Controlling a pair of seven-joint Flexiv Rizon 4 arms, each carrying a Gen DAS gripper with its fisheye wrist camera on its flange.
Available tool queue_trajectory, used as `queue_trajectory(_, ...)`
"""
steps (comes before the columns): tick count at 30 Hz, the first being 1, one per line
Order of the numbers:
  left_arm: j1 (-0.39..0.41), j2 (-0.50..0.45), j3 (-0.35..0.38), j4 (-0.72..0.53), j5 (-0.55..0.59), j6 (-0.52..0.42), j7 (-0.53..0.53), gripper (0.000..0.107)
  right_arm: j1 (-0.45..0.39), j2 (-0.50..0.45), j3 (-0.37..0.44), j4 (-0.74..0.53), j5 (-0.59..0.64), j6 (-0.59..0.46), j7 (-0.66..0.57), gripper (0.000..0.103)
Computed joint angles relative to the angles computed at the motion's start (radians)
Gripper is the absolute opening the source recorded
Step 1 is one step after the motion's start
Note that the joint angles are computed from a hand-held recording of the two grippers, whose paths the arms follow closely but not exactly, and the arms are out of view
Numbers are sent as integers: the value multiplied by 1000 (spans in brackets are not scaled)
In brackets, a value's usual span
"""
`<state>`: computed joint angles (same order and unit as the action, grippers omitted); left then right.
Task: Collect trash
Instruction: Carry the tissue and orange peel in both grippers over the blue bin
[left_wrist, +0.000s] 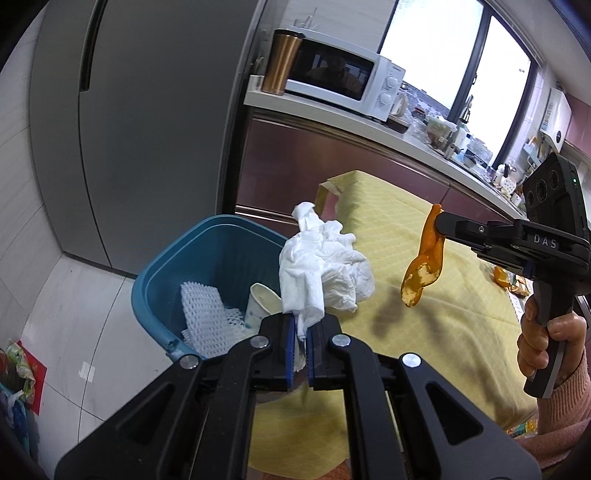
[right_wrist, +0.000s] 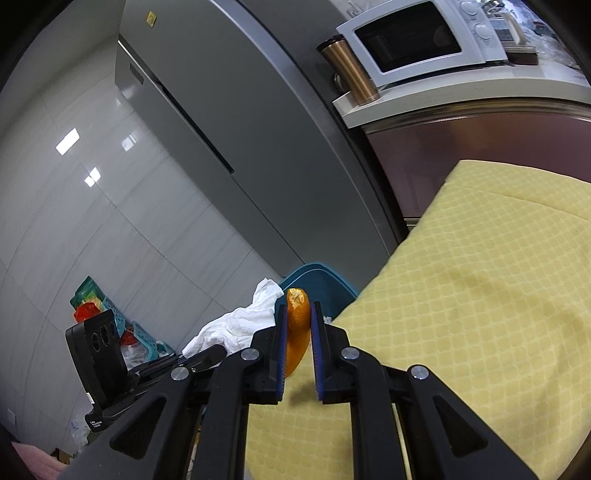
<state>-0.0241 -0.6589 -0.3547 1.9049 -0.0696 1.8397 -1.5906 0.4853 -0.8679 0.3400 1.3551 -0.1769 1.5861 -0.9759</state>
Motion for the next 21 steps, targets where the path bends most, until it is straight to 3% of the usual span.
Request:
queue_trajectory(15,-26,-18,64,-15,-54,-36,-18,5,39,-105,24,-209,27,-167,-83,11)
queue_trajectory(21,-36,-34,86,-28,-79,-58,-20,5,71,-135,-1,-283,64,-242,-116,11)
